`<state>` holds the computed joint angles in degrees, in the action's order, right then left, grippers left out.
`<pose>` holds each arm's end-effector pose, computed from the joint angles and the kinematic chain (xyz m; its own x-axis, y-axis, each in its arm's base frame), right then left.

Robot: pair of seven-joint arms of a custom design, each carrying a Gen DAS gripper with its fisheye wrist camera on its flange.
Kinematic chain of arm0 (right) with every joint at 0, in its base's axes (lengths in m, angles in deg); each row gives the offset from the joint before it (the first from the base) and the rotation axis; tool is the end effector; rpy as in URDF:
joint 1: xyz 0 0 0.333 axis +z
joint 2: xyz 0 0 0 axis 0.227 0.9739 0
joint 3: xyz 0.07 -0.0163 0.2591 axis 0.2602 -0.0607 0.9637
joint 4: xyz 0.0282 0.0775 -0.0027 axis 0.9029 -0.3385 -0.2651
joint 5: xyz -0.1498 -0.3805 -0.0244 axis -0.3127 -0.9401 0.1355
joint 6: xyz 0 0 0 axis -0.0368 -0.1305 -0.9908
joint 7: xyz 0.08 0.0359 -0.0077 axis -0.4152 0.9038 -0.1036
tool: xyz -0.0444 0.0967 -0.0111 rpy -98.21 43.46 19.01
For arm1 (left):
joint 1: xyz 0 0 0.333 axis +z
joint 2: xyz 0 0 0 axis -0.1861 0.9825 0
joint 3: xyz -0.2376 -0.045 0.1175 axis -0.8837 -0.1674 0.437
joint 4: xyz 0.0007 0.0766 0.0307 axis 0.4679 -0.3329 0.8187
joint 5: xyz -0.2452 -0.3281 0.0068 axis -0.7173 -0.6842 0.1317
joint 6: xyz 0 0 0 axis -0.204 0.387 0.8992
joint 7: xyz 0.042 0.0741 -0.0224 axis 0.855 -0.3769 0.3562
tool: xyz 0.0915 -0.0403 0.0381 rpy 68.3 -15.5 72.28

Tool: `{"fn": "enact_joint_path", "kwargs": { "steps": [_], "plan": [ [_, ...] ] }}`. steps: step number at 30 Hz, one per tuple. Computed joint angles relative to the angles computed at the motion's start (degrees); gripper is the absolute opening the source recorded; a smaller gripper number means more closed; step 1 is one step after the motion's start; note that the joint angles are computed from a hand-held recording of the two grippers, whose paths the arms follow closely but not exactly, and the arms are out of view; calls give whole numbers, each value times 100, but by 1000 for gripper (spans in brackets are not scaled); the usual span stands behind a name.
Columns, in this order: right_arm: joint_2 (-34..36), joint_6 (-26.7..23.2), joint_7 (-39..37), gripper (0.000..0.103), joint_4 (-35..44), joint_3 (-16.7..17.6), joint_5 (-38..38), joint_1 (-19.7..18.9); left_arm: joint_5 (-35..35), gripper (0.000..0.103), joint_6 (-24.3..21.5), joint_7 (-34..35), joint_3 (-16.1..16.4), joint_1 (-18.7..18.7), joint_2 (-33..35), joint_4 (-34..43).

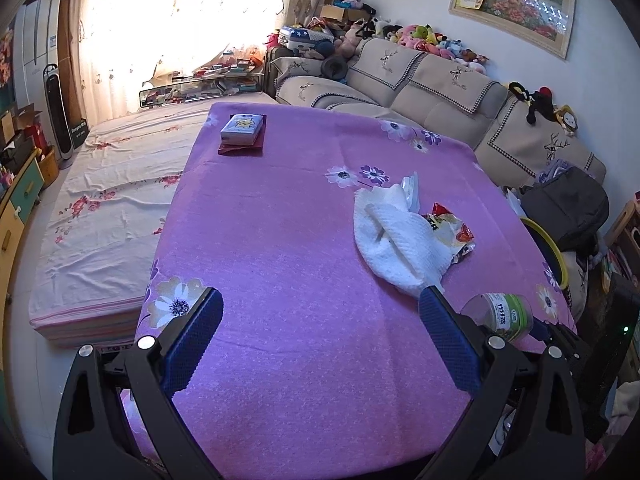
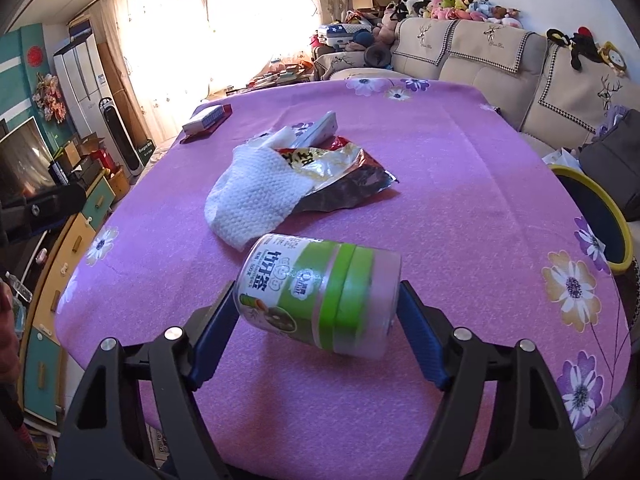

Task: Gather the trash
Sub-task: 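Close the right gripper around the green-lidded jar, then carry the jar with the right gripper over the bin and release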

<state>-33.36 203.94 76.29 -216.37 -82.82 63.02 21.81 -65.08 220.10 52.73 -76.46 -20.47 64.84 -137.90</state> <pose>0.5255 0.0900 0.5117 -0.0661 -0.9878 -0.1413 -0.6808 0.1482 -0.7173 0.5938 -0.2214 0.5838 -0.2713 -0.9487 0.1625 -0.7093 0.0829 -0.7000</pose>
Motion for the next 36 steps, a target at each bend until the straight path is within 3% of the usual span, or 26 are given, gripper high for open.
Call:
{"fn": "enact_joint_path", "kwargs": {
  "steps": [5,12,17,20,28,32,36],
  "plan": [
    [-253,148,12,74,-119,-79,-23,-159,45,97,-44,78,-38,-57,90,118],
    [-378,151,612,74,110,-212,-700,-1174,277,97,-168,45,-74,-188,349,439],
    [522,-460,378,74,1097,-710,-617,-1598,460,97,-342,-94,-89,-318,607,752],
    [1383,-952,-200,74,1920,-1013,54,-1688,590,97,-474,-179,-95,-419,785,977],
    [2980,-1762,-448,74,3430,-1036,544,-2161,976,97,-819,-282,-82,-698,1268,1595],
    [3267,-2006,-535,74,3745,-972,832,-2336,988,97,-1032,-198,-85,-807,1546,1944],
    [2822,-1605,-406,75,3216,-981,745,-2305,1002,97,-1131,-130,-62,-888,1714,2168]
  ]
}}
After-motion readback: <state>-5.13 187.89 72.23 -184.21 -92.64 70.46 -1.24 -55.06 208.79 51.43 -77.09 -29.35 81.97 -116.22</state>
